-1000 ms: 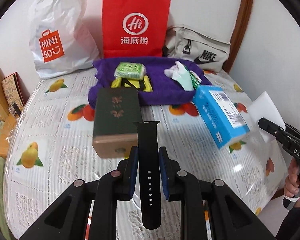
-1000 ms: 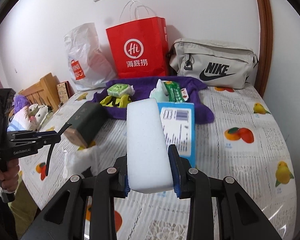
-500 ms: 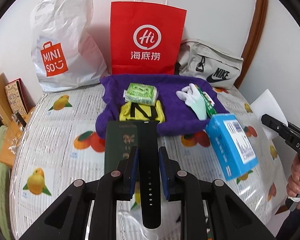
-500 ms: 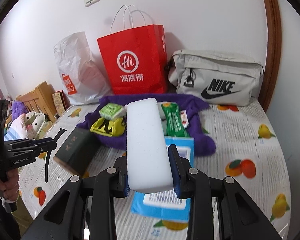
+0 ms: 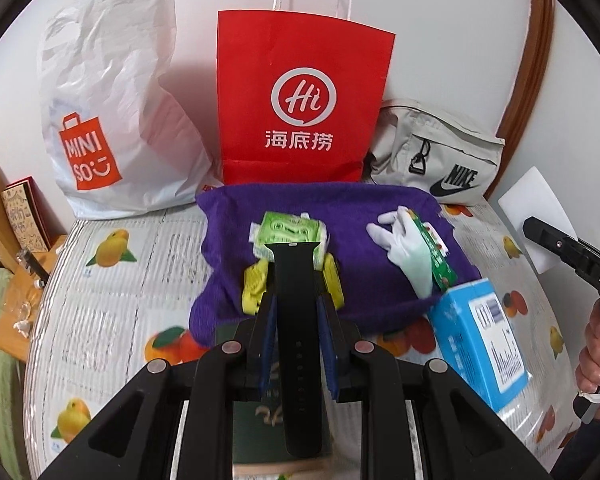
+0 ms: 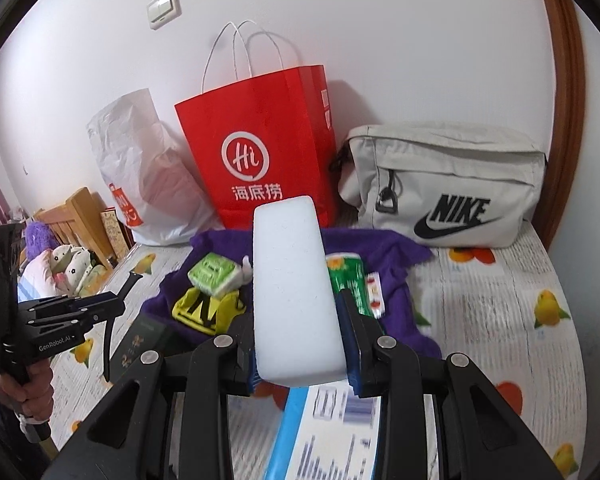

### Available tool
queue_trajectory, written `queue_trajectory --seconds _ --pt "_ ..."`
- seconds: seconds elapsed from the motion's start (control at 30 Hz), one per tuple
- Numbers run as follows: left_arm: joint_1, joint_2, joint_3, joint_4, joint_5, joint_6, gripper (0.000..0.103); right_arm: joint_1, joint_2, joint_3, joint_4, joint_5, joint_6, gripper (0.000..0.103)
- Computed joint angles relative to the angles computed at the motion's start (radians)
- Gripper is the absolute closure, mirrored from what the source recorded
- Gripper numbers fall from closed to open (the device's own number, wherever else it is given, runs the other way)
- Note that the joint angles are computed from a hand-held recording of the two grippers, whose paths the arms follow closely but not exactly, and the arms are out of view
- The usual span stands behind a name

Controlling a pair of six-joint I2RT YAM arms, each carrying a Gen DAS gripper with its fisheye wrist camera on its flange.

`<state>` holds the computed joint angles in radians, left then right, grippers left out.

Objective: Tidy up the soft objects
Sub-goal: 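Carry the sponge block and watch strap over the purple towel, then lower the sponge and watch strap onto the purple towel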

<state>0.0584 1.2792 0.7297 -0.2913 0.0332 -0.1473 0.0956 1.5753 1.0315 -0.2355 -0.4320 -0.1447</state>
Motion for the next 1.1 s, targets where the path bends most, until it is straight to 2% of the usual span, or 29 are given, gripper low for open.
queue_trajectory --seconds 0.6,0.73,0.87,1.1 --pt "0.049 0.338 0.241 0.075 0.049 0.022 0.083 0.048 0.307 0.283 -0.034 0.066 -0.022 0.071" --pt "0.051 0.418 0.311 0.072 0.051 0.024 0.083 0.044 0.354 0.303 -0.016 0.057 -0.012 0.071" --pt "0.057 0.479 0.359 0.074 0.072 0.01 0.083 0.043 0.425 0.358 -0.054 0.063 -0.015 0.071" --pt "0.057 0.544 0.397 0.079 0.075 0.001 0.083 0.04 0.478 0.396 -0.06 0.075 -0.022 0.071"
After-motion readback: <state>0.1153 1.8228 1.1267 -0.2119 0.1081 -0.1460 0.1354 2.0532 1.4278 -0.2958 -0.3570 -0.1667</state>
